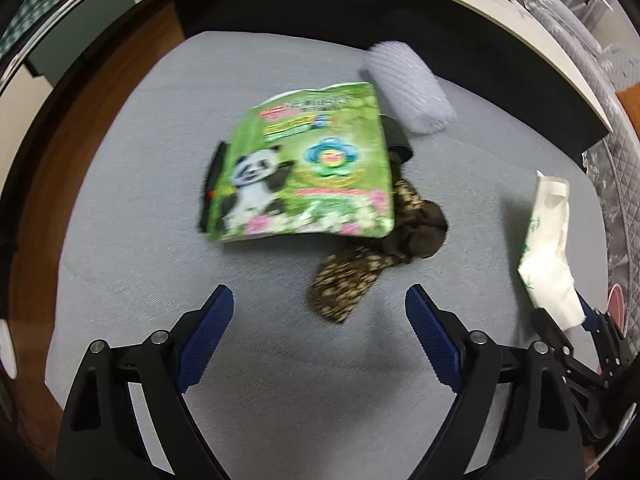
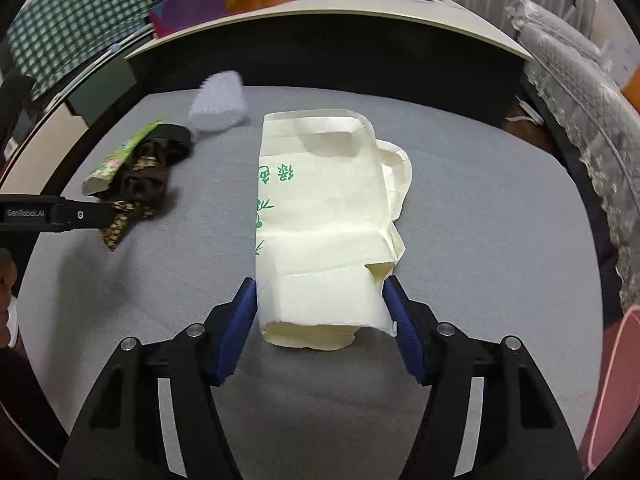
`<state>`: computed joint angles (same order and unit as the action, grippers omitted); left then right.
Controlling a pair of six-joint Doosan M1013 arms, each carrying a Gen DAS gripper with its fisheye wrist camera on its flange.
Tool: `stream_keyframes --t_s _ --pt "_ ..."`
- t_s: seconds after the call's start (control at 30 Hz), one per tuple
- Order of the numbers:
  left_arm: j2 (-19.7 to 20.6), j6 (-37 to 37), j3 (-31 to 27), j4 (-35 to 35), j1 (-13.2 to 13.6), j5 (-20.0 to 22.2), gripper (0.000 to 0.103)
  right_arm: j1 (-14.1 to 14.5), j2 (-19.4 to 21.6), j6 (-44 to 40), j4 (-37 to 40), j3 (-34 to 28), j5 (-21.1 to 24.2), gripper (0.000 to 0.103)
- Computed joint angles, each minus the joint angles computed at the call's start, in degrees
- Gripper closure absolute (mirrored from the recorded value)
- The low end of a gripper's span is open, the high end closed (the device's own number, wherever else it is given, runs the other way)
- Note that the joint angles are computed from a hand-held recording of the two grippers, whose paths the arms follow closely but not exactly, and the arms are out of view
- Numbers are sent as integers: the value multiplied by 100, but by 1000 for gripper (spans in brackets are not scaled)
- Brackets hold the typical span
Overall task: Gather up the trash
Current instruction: 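Grasp the white paper bag with the right tool while the left tool grasps the brown-gold scrunchie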
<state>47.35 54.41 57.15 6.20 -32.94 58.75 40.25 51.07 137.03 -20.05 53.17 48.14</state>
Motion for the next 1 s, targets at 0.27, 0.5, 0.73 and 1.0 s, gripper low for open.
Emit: stream_keyframes --t_s 0.27,0.5,0.73,1.0 --pt "394 -170 -632 141 -111 488 20 -68 -306 269 -92 586 -236 39" --pt "341 -256 -547 -228 -135 325 101 -94 -427 300 -122 793 -312 42" --pt "-8 -74 -104 -358 -227 -65 101 -104 -583 380 -53 957 -533 67" --pt "-640 195 804 -363 -387 -750 101 -115 -891 914 -85 1387 -705 101"
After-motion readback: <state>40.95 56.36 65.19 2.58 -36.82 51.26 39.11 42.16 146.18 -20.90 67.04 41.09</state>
